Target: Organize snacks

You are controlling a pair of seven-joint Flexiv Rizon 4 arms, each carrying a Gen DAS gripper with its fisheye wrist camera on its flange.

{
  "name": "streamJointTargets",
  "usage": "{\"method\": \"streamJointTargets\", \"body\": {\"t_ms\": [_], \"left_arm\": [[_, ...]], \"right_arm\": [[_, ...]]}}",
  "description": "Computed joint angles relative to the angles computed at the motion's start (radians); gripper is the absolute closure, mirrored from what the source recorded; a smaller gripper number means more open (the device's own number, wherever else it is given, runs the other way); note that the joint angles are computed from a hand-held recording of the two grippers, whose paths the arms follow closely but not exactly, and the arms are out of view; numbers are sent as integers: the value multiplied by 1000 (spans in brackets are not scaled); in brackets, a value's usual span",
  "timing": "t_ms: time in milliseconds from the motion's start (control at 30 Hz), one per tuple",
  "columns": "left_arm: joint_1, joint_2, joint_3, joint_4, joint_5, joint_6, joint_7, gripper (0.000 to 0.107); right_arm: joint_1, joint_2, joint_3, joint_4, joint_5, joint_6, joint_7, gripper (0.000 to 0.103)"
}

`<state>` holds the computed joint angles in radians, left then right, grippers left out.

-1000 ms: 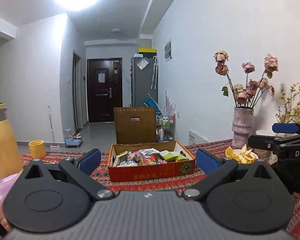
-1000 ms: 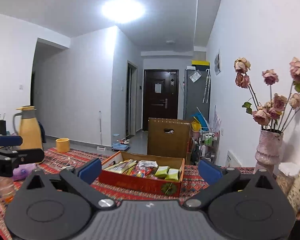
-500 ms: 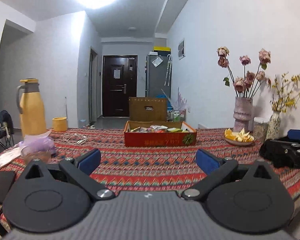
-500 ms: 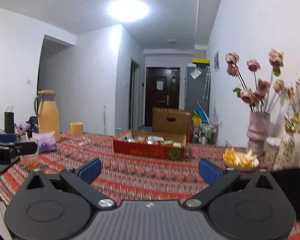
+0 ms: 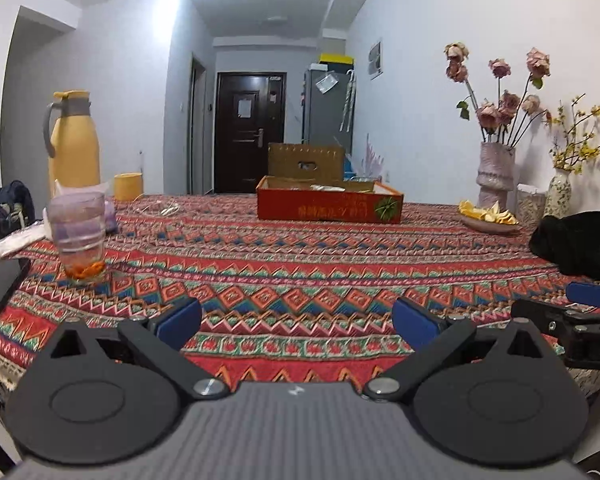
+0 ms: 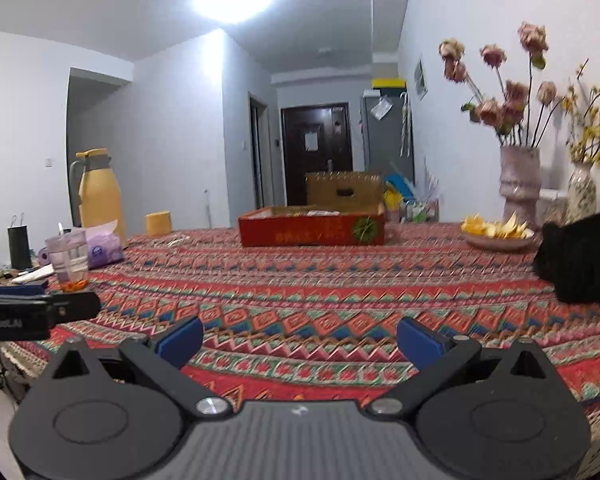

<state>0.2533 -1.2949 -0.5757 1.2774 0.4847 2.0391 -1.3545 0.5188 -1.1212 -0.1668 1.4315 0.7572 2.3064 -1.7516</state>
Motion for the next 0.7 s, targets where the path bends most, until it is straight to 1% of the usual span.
{"method": "streamJointTargets", "body": {"t_ms": [100,200,333,433,600,700], "left_arm": [[-10,9,29,6,-21,20,-3,4],[-35,21,71,-1,-50,43,-18,4],[-29,27,67,-1,-27,29,-45,4],[-18,26,53,1,1,19,-46,4],[-18,29,54,4,2,25,-45,4],[-21,29,59,5,-1,27,-49,4]], "right_arm": [[19,-5,-17,-11,28,-4,-32,0],[9,1,-2,-7,15,13,-37,0],[4,4,5,-10,24,17,-49,0],[-8,6,22,-7,13,30,-43,0],[6,2,5,-31,78,11,-90,0],[-5,2,20,-29,67,18,-98,0]]}}
